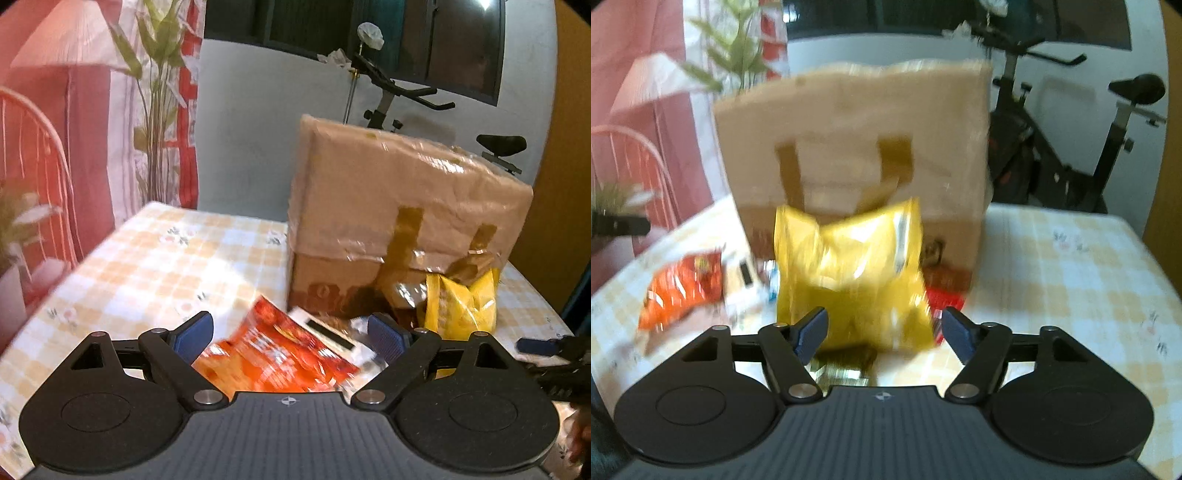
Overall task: Organize snacks
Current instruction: 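Withdraw both tools from the box back toward the snack pile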
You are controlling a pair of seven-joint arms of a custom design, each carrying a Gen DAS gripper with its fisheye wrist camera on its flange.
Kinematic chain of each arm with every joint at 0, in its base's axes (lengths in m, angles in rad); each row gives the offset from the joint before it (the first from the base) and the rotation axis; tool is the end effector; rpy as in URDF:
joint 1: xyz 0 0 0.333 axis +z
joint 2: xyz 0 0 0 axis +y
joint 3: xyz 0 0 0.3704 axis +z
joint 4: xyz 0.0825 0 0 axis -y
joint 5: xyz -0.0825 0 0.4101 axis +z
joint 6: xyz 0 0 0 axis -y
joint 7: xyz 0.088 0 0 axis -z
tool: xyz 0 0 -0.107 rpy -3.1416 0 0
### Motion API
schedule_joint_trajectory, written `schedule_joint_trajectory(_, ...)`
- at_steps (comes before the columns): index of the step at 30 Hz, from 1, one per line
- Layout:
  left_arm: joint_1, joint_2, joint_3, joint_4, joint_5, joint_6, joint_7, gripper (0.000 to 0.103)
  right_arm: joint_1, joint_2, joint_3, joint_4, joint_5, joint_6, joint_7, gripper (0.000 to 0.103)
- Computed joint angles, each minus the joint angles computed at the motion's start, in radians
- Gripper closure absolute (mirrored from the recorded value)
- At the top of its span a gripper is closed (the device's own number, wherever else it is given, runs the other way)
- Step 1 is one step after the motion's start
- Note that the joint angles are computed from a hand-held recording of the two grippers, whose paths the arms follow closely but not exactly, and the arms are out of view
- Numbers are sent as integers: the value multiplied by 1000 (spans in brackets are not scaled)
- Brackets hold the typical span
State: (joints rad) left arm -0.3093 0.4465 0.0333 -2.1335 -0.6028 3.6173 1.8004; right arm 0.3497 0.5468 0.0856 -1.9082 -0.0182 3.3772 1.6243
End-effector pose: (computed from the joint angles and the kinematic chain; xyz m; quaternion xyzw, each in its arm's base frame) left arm 0.6355 -0.1073 0.3389 -0.6728 0.5667 -0.3492 0.3229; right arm 0.6608 0.2988 0.3484 -0.7377 0.5067 -0.2167 0.3899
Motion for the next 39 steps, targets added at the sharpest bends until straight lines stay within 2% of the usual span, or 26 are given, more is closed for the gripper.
schedule_joint_trajectory(4, -31, 19, 8, 6, -33, 0, 13, 11, 9, 25, 5, 17, -14, -44, -17, 33)
schedule_joint_trajectory(7, -84, 30, 47, 15, -92, -9, 67, 11, -14, 52, 43, 59, -34, -116, -40, 34)
schedule_joint_trajectory(10, -84, 33, 46, 18, -106, -15, 81, 11, 30, 76, 1, 92, -20, -143, -36, 35)
schedule_joint_trajectory(15, -86, 40, 53, 26, -133, -23, 84, 11, 45, 108, -3, 146, -11, -185, -35, 33)
schedule_joint_trajectory(18, -93, 43, 61, 29, -149, -30, 89, 11, 118, 112, -83, 144, -22, -168, -27, 34)
schedule_joint_trajectory(21, -99, 46, 66, 26, -168, -27, 88, 11, 152, 105, -123, 108, -15, -112, -16, 43)
schedule_joint_trajectory(25, -97, 46, 58, 14, -187, -20, 79, 11, 213, 86, -182, 41, 21, -35, -13, 45)
schedule_joint_trajectory(31, -110, 44, 61, -2, -204, -19, 95, 12, 293, 69, -257, 12, 79, -27, -49, 49)
schedule_joint_trajectory(34, -97, 41, 46, -11, -190, -17, 91, 12, 304, 53, -264, -13, 113, -26, -48, 50)
schedule_joint_trajectory(37, -93, 44, 41, -11, -179, -27, 84, 12, 268, 47, -229, -21, 127, -24, -42, 49)
schedule_joint_trajectory(39, -89, 45, 36, -15, -161, -26, 75, 12, 270, 52, -233, -13, 132, -31, -42, 47)
